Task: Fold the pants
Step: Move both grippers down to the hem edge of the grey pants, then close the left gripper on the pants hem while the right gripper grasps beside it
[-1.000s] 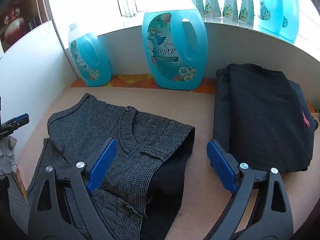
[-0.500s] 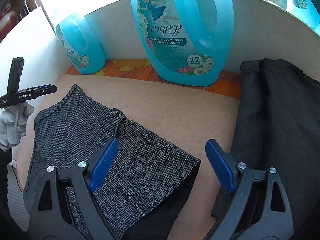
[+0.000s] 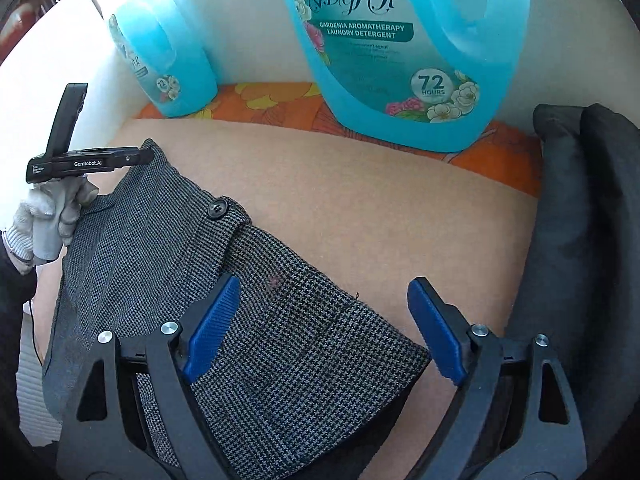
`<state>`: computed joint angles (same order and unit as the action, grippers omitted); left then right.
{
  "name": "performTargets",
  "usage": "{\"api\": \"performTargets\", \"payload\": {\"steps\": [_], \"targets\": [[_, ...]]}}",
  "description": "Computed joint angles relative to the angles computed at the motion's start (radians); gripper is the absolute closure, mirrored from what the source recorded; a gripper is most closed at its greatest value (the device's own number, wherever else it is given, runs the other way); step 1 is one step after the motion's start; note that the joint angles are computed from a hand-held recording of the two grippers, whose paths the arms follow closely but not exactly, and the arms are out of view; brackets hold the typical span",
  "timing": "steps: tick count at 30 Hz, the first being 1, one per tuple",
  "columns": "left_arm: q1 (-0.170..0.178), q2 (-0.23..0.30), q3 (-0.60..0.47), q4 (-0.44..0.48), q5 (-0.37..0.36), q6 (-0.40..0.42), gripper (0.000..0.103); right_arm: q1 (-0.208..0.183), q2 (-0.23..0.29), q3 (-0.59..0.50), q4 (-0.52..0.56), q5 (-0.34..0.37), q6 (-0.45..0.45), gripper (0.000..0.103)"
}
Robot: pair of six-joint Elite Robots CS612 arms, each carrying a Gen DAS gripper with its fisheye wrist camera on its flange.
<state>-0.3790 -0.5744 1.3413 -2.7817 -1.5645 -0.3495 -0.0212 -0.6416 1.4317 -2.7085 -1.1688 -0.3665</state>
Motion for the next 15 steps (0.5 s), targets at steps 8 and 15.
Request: {"api": "performTargets", "payload": {"steps": [8, 15], "targets": [[-0.015, 0.011, 0.006, -0.065, 0.065, 0.023, 0.027, 0.015, 0.016, -0.017, 0.024, -0.072, -0.037, 0.015], [-0.029, 0.019, 0.010, -0.122, 0.089, 0.056, 0.057, 0.016, 0.005, 0.003, -0.001, -0.060, -0.064, 0.054]]}}
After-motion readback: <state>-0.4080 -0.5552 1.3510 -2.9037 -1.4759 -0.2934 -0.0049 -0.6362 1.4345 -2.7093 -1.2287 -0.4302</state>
